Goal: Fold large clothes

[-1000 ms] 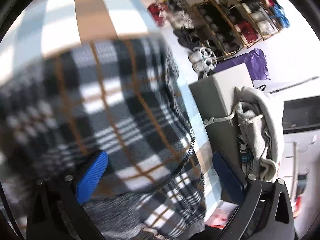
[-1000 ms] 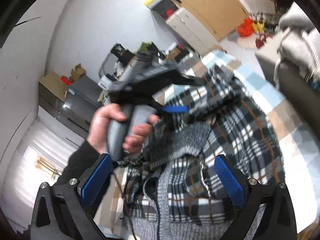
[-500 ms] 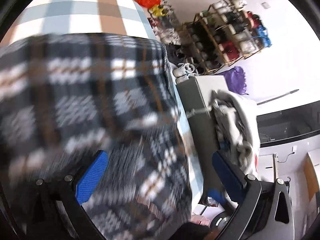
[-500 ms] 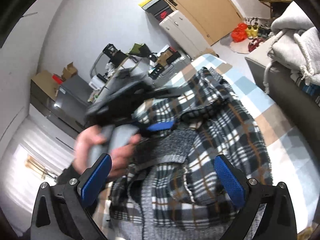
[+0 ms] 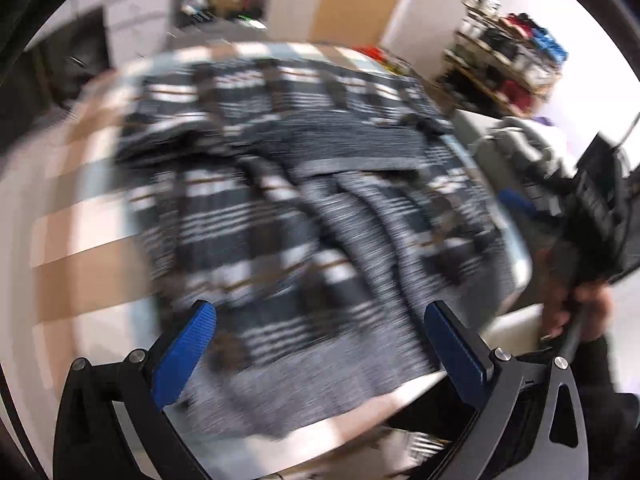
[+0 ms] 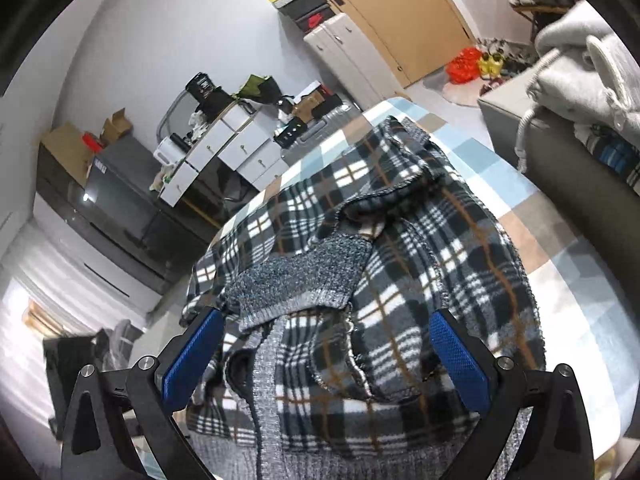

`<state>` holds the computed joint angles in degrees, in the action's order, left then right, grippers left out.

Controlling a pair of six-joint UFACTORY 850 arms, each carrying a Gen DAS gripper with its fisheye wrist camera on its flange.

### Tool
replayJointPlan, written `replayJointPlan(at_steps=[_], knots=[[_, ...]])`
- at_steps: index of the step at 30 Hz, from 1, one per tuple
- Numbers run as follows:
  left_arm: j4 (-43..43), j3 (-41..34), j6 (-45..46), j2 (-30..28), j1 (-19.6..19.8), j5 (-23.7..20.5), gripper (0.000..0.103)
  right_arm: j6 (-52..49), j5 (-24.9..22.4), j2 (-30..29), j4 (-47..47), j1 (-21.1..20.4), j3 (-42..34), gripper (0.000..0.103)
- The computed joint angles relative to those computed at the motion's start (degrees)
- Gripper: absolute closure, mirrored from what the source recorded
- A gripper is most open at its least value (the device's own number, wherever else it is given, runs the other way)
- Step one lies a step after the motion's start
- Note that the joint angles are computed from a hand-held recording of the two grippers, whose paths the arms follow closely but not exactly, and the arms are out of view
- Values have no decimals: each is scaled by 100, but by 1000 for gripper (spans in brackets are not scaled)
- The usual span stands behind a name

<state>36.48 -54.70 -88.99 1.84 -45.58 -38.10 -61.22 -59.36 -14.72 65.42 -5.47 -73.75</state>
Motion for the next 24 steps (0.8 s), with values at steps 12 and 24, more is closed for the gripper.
replayJointPlan(at_steps=[12, 24], knots=[[2417, -57, -2684, -536, -1131, -3128, 1, -3444, 1349, 1459, 1066, 448, 1504, 0], [2113, 533, -3009, 41, -977, -2850, 1, -3984, 1524, 1822, 1436, 688, 1851, 0]])
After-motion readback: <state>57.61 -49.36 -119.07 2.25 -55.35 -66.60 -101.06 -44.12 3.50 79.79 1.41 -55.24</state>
